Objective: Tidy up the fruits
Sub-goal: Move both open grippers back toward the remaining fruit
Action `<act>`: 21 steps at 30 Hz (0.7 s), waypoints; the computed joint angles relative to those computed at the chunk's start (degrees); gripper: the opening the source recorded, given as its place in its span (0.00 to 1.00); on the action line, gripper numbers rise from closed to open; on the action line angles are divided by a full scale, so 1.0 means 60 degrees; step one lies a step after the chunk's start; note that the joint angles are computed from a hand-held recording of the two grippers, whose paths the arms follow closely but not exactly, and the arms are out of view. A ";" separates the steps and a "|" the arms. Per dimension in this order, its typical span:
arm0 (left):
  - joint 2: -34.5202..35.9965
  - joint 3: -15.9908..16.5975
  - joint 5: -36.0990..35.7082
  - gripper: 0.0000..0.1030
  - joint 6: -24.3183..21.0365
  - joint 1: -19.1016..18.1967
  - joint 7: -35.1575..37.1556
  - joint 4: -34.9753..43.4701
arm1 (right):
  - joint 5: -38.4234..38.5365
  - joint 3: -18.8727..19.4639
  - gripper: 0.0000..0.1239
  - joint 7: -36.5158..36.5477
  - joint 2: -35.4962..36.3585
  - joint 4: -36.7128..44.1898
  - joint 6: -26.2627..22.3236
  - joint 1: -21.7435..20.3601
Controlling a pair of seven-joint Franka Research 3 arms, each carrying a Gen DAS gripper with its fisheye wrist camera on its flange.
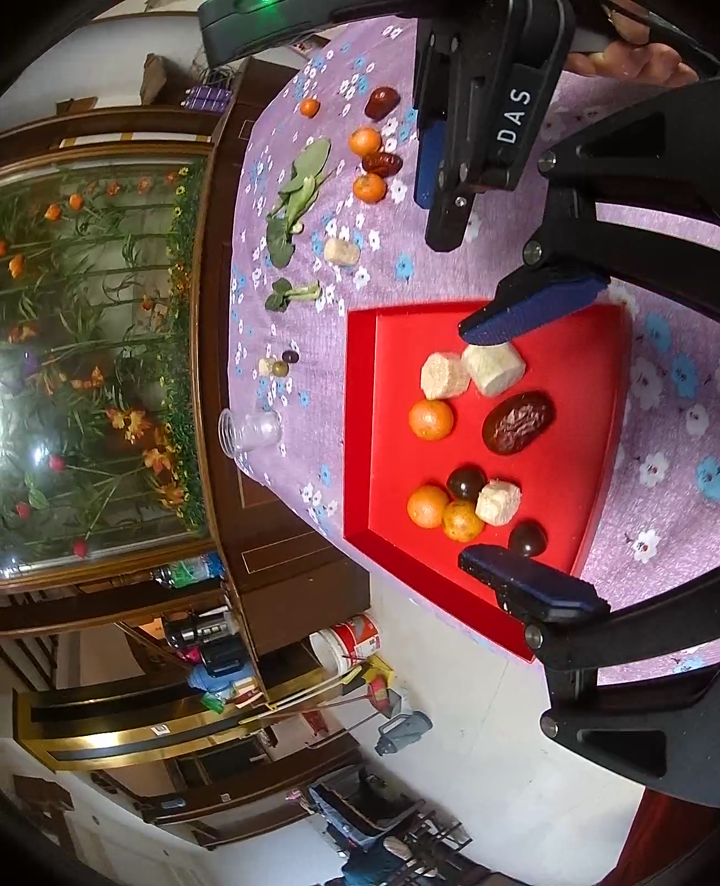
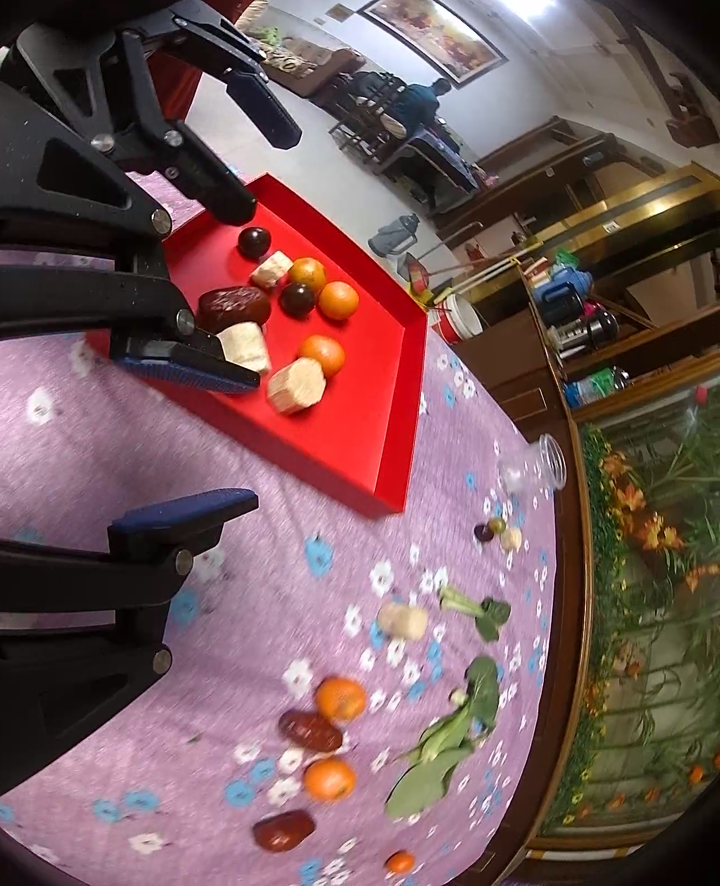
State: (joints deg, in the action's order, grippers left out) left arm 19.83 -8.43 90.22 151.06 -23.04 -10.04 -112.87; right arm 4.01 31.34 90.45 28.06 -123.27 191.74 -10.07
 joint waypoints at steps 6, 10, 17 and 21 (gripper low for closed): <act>-0.0035 -0.0149 -0.0118 0.72 -0.0259 -0.0240 0.0396 0.0025 | -0.0616 0.0593 0.32 0.0558 -0.0241 -0.0759 0.0548 -0.0973; 0.0124 -0.0197 -0.0366 0.72 -0.0377 -0.0413 0.0812 0.0239 | -0.1272 0.0778 0.33 0.1140 -0.0329 -0.1106 0.0808 -0.1509; 0.0530 -0.0129 -0.0959 0.73 -0.0367 -0.0679 0.1533 0.0720 | -0.2349 0.0717 0.34 0.2136 -0.0449 -0.1501 0.1113 -0.2100; 0.0790 -0.0039 -0.1453 0.73 -0.0036 -0.0728 0.2035 0.1009 | -0.2878 0.0368 0.34 0.2596 -0.0575 -0.1729 0.1250 -0.2229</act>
